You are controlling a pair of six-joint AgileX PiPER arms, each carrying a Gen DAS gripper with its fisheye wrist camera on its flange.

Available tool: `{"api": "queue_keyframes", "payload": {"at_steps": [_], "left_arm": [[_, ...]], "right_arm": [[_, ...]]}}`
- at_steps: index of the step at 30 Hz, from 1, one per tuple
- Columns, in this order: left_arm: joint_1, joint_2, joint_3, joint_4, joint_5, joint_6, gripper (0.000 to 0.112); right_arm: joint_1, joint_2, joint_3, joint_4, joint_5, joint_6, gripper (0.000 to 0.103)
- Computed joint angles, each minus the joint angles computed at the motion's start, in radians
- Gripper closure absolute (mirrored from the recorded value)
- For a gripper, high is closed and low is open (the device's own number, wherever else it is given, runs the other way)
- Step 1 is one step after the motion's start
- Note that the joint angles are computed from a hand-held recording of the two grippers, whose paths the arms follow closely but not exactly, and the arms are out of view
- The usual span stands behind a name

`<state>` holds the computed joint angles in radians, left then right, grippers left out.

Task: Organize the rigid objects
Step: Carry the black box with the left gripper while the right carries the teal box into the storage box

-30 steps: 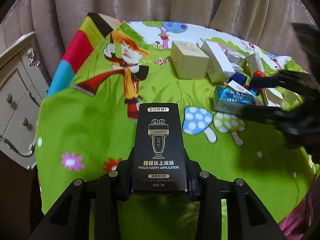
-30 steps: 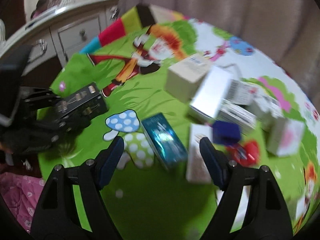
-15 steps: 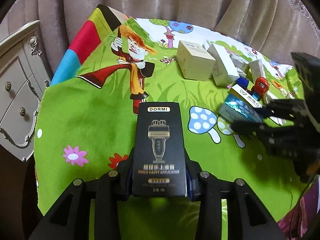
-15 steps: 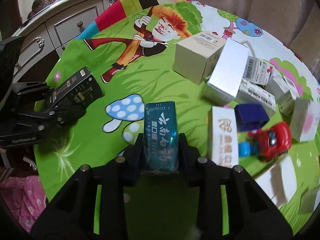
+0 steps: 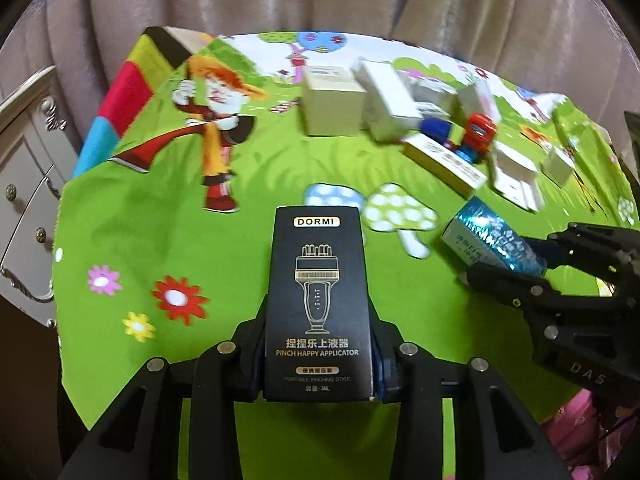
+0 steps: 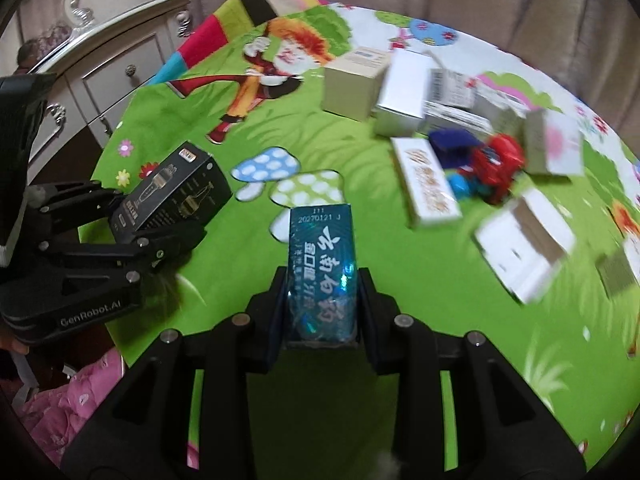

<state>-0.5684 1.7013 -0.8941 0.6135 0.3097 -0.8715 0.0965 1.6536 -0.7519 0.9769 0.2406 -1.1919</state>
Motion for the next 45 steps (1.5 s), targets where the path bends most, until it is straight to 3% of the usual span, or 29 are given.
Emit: {"api": "queue_keyframes", "payload": {"at_steps": [6,14,24,28,39,45], "left_arm": [[-0.112,-0.003,-0.038,0.055,0.059,-0.064,0.072],[-0.238,0.017,-0.106,0.094,0.132,-0.096,0.072],[-0.387,0.043,-0.18,0.083,0.197,-0.078,0.072],[-0.45,0.057,-0.231,0.022,0.207,0.003,0.072],[-0.61,0.172,-0.479,-0.093,0.31,0.223,0.072],[-0.683,0.292,-0.698,-0.213,0.402,0.407,0.072]], "right_arm": [[-0.144,-0.123,0.094,0.061,0.058,-0.084,0.066],[-0.35,-0.264,0.182,-0.006,0.167,-0.093,0.066],[-0.736,-0.438,0.261,-0.016,0.42,-0.257,0.066],[-0.912,-0.498,0.274,-0.041,0.533,-0.325,0.066],[-1.407,-0.491,0.235,-0.072,0.801,-0.527,0.066],[-1.619,-0.379,0.169,-0.089,0.851,-0.599,0.066]]}}
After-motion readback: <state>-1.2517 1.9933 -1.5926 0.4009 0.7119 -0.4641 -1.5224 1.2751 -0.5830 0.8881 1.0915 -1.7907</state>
